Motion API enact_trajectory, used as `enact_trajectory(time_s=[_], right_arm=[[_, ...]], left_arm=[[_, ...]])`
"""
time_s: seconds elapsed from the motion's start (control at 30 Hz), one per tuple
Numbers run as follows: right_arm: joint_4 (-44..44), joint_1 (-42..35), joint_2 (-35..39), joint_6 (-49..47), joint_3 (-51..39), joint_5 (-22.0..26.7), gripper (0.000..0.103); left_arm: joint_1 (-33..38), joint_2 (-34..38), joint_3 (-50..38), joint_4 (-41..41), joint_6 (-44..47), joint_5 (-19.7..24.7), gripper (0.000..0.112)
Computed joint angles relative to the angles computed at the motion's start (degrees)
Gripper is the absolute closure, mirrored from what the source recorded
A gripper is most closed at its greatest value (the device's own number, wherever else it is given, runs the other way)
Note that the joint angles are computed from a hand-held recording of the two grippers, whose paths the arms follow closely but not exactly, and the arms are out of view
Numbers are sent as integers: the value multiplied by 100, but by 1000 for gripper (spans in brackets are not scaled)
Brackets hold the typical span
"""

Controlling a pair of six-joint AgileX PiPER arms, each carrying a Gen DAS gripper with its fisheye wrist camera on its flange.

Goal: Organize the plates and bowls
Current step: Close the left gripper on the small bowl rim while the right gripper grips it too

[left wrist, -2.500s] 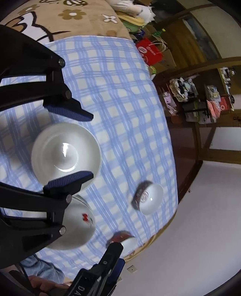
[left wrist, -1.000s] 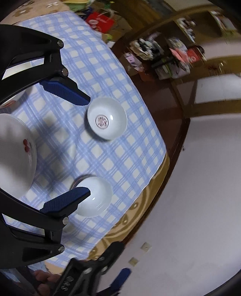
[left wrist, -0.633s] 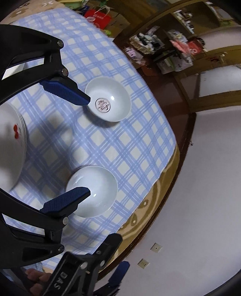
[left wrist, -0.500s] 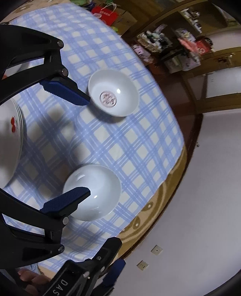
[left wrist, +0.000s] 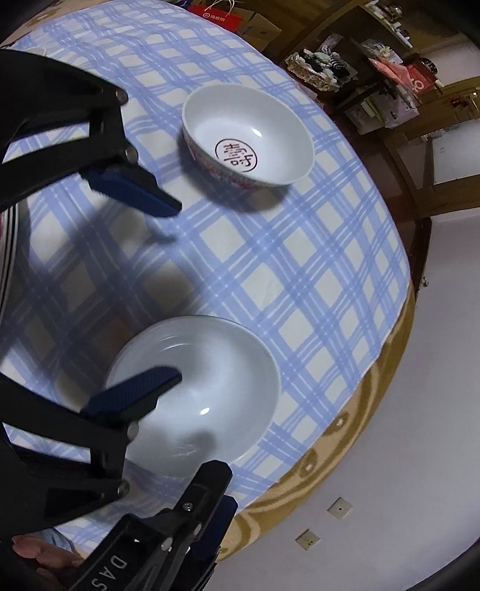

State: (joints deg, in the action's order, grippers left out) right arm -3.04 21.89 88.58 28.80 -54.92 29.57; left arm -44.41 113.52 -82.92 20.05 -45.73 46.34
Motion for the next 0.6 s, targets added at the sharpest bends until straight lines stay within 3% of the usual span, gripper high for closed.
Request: enact_trajectory(time_s=[0.1, 0.23, 0.43, 0.6], right_arm=[[197, -63, 124, -163, 13, -52, 51], [771, -234, 255, -646, 26, -19, 69], [1899, -481, 312, -1590, 162, -112, 78], [2198, -462, 370, -1809, 161, -48, 83]], left_arm=[[0, 113, -56, -62, 74, 14, 55], [-26, 184, -60, -133, 97, -49, 75], [-101, 179, -5, -165, 46, -180, 93], [-154, 179, 50, -105, -177, -208, 97]])
